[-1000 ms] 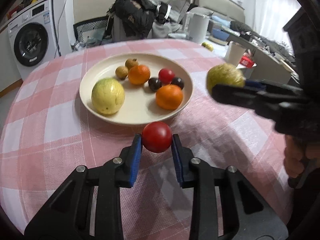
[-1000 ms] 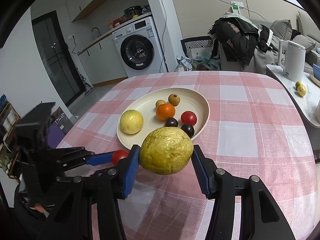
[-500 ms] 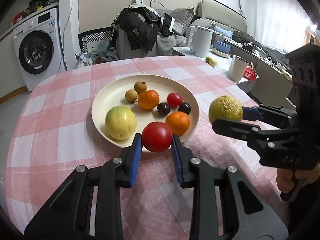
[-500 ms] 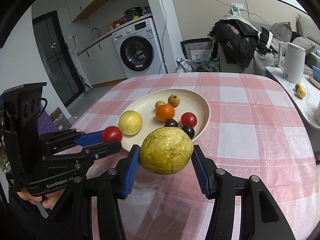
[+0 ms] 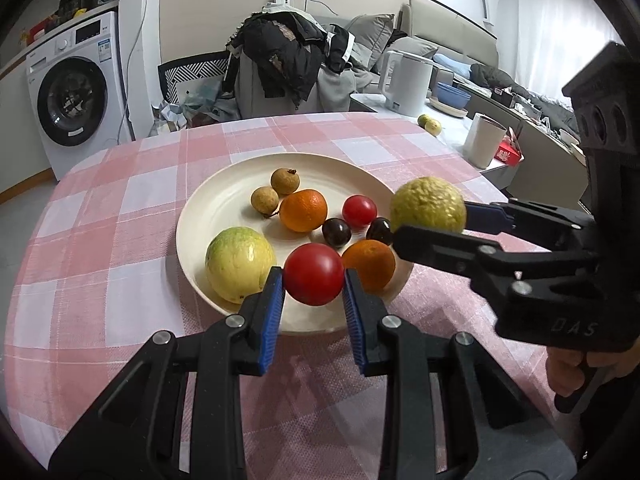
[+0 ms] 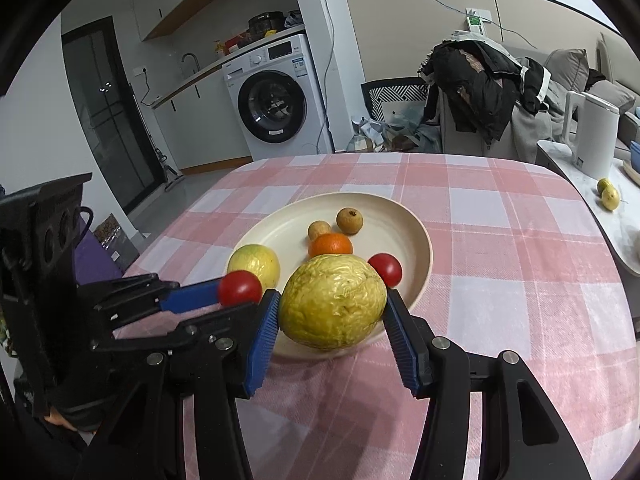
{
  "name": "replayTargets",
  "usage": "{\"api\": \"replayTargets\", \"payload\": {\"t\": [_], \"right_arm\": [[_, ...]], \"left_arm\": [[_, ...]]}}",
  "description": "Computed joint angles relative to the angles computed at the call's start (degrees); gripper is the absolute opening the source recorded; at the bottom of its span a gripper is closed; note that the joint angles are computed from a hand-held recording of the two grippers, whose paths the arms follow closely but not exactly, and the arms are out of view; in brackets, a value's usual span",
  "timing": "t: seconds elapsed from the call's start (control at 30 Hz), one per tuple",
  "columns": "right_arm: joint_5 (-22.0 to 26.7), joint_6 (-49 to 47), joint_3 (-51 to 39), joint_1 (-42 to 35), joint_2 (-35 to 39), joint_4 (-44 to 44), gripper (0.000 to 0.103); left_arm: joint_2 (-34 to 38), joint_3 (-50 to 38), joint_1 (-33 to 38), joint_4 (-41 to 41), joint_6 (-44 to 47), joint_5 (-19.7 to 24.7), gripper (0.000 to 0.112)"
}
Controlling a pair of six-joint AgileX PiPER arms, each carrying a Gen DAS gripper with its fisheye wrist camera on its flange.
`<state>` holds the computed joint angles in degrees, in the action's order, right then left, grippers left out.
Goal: Organize fruits
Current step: 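Carry the guava and tomato onto the cream plate and open both tools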
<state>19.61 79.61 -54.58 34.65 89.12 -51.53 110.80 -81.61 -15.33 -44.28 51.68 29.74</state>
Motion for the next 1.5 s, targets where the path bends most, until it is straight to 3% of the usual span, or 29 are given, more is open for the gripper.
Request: {"api": "replayTargets", "payload": {"t": [0.53, 0.77, 1.0, 1.13, 1.43, 1.5], "right_arm": [[0.3, -7.0, -8.0, -6.4, 6.8, 7.3, 0.053], [-0.6, -11.5, -10.6, -10.7, 9.5, 14.6, 0.053], [-0.3, -19.2, -15.2, -12.0, 13.8, 20.6, 0.053], [1.7, -19.6, -18.4, -11.8, 16.3, 19.9, 0.053], [1.9, -23.6, -20.6, -12.1, 18.4, 24.5, 0.053], [0.1, -23.7, -19.0, -11.9, 17.2, 24.3, 0.053]], "left_arm": [[4.9, -4.1, -1.0, 4.4, -3.3, -1.1, 0.027], [6.2, -4.8, -1.5, 5.4, -4.2, -3.0, 0.027], [7.7, -6.9, -2.1, 7.8, -7.6, -3.0, 0.027], [9.5, -9.4, -2.0, 9.7, -10.3, -1.2, 0.027], [9.1, -8.7, -1.2, 7.8, -9.0, -1.5, 0.027], [8.1, -7.1, -0.6, 4.2, -4.8, -1.8, 0.027]]}}
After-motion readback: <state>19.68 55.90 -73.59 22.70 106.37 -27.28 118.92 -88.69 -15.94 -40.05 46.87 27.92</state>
